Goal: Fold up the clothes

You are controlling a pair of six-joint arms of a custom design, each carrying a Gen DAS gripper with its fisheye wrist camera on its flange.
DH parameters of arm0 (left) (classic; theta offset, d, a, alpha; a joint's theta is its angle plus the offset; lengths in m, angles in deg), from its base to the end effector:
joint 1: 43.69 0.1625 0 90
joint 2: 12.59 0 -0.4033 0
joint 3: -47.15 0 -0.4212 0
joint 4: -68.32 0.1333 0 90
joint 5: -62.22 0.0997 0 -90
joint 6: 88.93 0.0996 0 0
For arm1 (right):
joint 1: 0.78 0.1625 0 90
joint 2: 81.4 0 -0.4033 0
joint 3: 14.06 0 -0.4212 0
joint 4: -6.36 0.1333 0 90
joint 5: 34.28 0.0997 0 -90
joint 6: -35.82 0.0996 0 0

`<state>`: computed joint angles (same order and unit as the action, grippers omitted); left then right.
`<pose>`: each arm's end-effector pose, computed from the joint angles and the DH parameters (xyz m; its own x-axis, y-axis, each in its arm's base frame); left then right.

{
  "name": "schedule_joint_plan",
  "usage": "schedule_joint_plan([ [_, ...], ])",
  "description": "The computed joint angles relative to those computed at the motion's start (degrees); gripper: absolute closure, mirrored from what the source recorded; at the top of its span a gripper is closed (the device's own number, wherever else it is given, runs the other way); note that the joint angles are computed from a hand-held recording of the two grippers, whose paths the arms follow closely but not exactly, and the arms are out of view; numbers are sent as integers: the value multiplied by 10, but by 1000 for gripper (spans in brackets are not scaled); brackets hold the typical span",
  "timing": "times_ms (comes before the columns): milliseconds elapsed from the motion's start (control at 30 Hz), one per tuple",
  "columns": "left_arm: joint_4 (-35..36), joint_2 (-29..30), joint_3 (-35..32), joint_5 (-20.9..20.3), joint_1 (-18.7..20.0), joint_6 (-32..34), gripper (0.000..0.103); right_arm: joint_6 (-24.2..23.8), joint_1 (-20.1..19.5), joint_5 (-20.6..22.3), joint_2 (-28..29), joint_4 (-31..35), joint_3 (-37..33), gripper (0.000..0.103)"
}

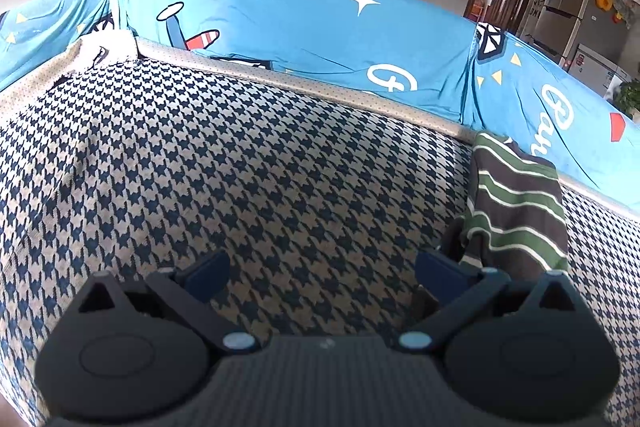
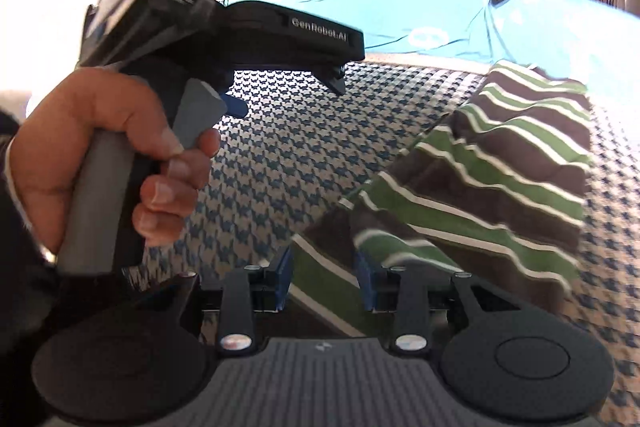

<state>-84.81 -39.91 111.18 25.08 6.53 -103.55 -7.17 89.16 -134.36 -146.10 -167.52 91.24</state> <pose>-0.3561 -0.7601 0.0863 -0.8132 -0.0637 -0.5785 0.3801 0.6947 -0.6107 0.1152 -0.6321 0.2500 -0.7206 -0.4079 0.5607 -0.6707 0.6150 -0.4146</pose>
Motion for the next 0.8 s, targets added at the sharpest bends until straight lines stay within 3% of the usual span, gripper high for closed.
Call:
schedule_joint_plan([
  [267, 0, -20, 40, -13, -5, -10, 0, -63, 2, -23, -27, -52, 37, 67],
  [400, 1, -25, 50, -13, -7, -15, 0, -71, -3, -40, -32, -52, 44, 67],
  [800, 0, -31, 60, -13, -9, -23, 0, -151, -5, -87, -2, -122, 51, 67],
])
